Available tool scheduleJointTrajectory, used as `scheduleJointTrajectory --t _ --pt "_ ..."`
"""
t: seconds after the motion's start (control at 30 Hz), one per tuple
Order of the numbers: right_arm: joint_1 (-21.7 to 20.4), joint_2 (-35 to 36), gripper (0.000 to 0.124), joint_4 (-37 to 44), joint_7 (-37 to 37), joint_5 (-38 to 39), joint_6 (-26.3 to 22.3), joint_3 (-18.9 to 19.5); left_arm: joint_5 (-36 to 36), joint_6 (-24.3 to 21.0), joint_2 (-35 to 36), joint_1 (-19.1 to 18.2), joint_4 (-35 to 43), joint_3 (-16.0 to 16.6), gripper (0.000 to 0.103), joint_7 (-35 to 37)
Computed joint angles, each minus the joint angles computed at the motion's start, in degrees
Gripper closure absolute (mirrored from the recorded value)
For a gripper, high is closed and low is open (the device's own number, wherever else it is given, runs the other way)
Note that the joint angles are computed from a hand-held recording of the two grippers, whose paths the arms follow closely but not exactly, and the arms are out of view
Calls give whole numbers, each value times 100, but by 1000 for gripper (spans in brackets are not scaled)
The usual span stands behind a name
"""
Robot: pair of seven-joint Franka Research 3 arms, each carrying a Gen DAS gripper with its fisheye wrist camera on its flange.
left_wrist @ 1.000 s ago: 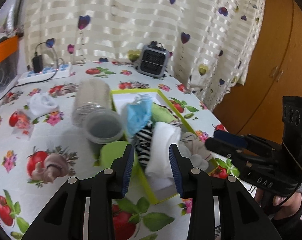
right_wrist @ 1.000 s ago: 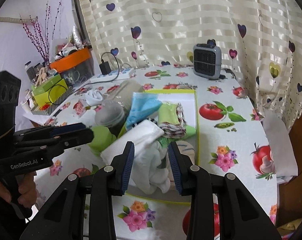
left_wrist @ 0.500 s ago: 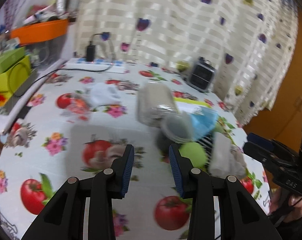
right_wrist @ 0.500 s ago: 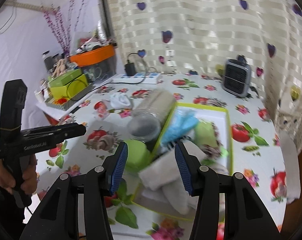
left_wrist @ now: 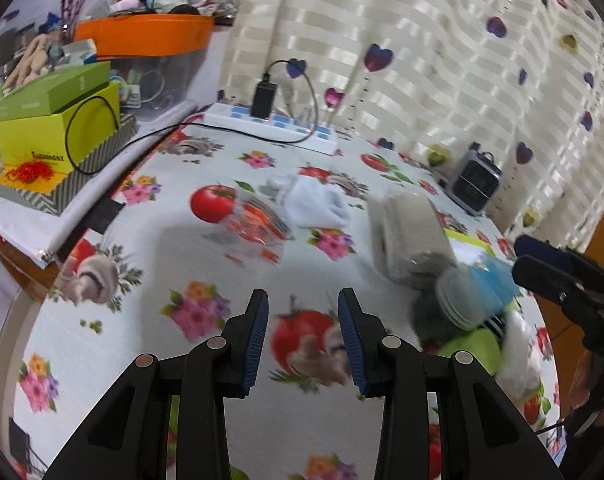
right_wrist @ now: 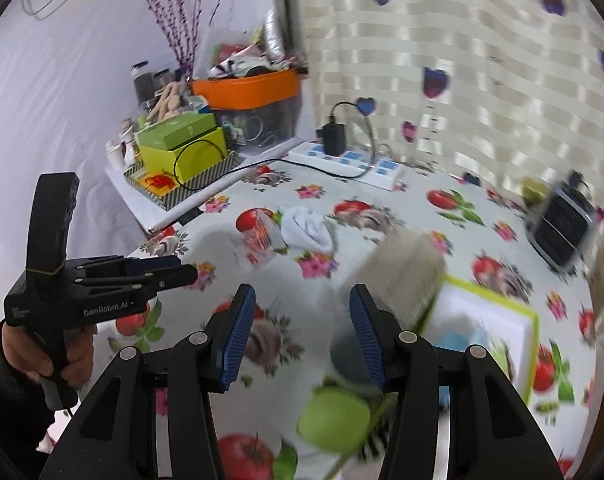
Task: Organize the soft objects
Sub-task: 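Grasp the orange-printed plastic bag with the left gripper while the right grasps a grey-white sock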
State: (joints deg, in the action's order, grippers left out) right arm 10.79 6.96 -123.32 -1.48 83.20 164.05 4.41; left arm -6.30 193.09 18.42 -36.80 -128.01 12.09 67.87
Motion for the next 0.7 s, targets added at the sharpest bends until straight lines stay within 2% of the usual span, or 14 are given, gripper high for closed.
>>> scheduleJointTrajectory --t 0.1,0.27,0.33,0.4,0.47,0.57,0.7 --pt "73 482 74 524 907 -1029 -18 -4 59 -141 149 124 237 48 68 -50" --pt "-11 1240 74 1406 2373 -2545 -548 7 537 -338 457 624 704 -153 65 -303" --pt "-39 1534 74 1774 2821 -2982 -749 15 766 -397 586 1000 897 -439 64 -388" --pt "-63 1821 74 2150 3266 -3413 -986 5 942 -477 707 1176 1072 -545 63 -482" --pt "-56 2088 74 2506 3652 -3837 -1154 -7 1146 -554 858 1490 1289 -797 63 -532" --pt "-49 2439 74 2982 4149 -4414 -1384 -14 1396 -648 1053 1746 1557 -982 62 -643" --pt "-64 2923 74 3672 4698 -5088 -1802 36 1751 -791 1338 2207 1961 -1382 61 -706"
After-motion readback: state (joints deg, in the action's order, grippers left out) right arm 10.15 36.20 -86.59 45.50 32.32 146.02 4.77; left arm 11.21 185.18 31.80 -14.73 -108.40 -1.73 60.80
